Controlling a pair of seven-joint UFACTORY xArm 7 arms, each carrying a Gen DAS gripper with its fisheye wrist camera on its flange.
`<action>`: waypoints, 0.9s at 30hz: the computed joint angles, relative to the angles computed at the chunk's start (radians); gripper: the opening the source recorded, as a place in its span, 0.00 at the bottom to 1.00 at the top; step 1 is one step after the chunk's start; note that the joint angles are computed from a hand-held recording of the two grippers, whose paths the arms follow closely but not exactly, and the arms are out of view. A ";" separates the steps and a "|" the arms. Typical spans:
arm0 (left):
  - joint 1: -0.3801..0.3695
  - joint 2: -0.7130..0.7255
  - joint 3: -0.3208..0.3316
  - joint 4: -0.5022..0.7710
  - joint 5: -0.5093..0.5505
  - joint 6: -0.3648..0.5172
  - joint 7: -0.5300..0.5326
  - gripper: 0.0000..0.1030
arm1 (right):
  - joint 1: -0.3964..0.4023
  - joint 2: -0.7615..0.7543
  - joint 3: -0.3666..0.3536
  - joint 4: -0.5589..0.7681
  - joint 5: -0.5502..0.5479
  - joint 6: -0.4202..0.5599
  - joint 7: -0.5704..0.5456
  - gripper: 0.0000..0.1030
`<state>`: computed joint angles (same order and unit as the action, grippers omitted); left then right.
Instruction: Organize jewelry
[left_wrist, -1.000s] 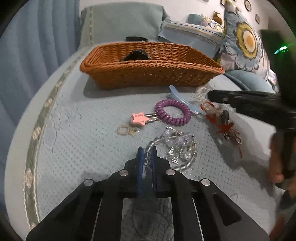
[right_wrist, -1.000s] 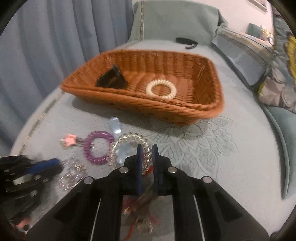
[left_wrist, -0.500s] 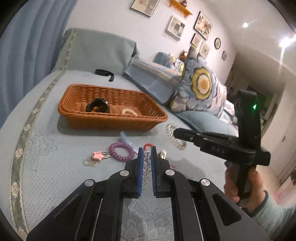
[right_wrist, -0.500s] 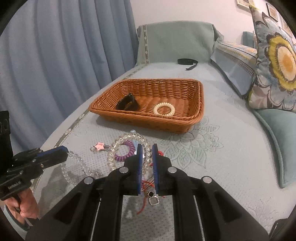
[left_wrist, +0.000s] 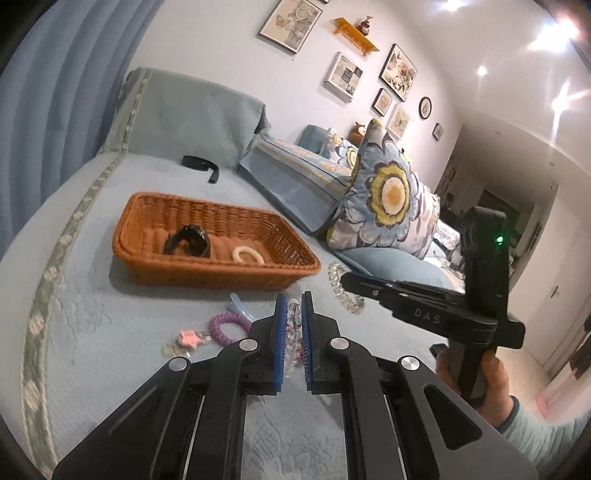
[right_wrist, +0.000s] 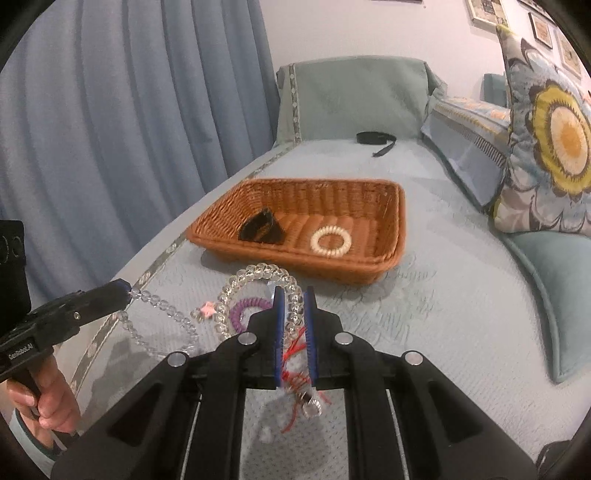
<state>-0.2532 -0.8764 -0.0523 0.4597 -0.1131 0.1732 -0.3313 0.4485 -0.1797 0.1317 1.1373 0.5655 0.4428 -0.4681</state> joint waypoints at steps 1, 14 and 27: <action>0.009 0.022 0.003 0.025 0.010 0.002 0.011 0.05 | -0.004 0.014 0.002 0.023 -0.010 0.005 0.015 0.08; 0.169 0.438 0.026 0.373 0.074 -0.049 0.106 0.05 | -0.019 0.476 0.056 0.603 -0.511 0.144 0.364 0.08; 0.258 0.612 0.031 0.423 0.111 -0.010 0.075 0.06 | 0.026 0.756 0.011 0.925 -0.546 0.377 0.443 0.08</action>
<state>0.0053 -0.2647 -0.0210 0.8831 -0.0026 0.1627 -0.2567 0.4746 0.5761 0.1429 2.0625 0.0197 0.8194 -0.0247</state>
